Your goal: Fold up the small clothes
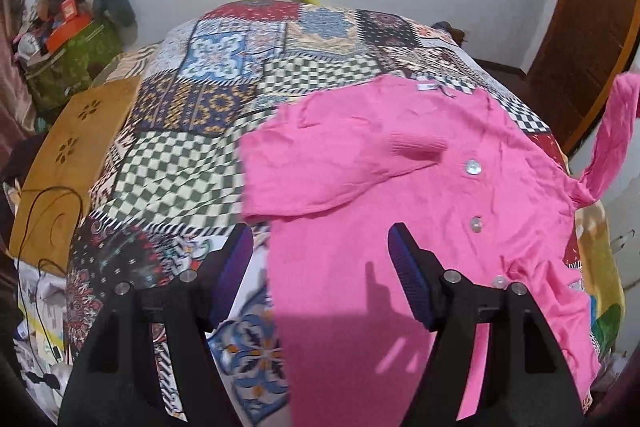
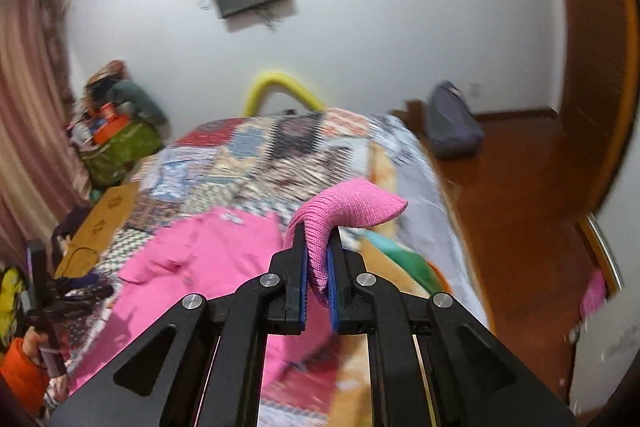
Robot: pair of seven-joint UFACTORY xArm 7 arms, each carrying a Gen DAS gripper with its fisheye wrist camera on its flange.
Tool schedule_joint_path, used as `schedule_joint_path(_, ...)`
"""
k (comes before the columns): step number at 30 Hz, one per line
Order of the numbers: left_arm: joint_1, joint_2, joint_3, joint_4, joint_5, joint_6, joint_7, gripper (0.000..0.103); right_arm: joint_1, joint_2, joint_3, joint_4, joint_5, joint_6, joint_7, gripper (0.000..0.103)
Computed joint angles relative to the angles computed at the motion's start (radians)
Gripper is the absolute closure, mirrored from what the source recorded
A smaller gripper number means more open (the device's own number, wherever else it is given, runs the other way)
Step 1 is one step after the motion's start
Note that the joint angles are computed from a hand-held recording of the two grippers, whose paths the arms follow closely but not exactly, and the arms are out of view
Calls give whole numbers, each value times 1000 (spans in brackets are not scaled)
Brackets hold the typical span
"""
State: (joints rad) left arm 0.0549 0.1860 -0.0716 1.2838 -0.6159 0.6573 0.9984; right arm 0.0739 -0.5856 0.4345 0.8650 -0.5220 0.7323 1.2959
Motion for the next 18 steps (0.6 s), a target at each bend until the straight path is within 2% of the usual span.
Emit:
schedule_joint_path(4, 26, 42, 14, 47, 6, 26, -15, 34, -14, 203, 26, 142, -72, -81, -22, 96)
schedule_joint_path(9, 62, 92, 17, 97, 22, 35, -36, 34, 34, 456, 20, 304, -161, -132, -34, 96)
schedule_joint_path(14, 91, 127, 11, 127, 43, 39, -48, 34, 113, 679, -14, 453, -162, -161, -106, 96)
schedule_joint_path(18, 99, 136, 2, 125, 61, 17, -38, 34, 166, 790, -41, 533, -105, -167, -190, 95)
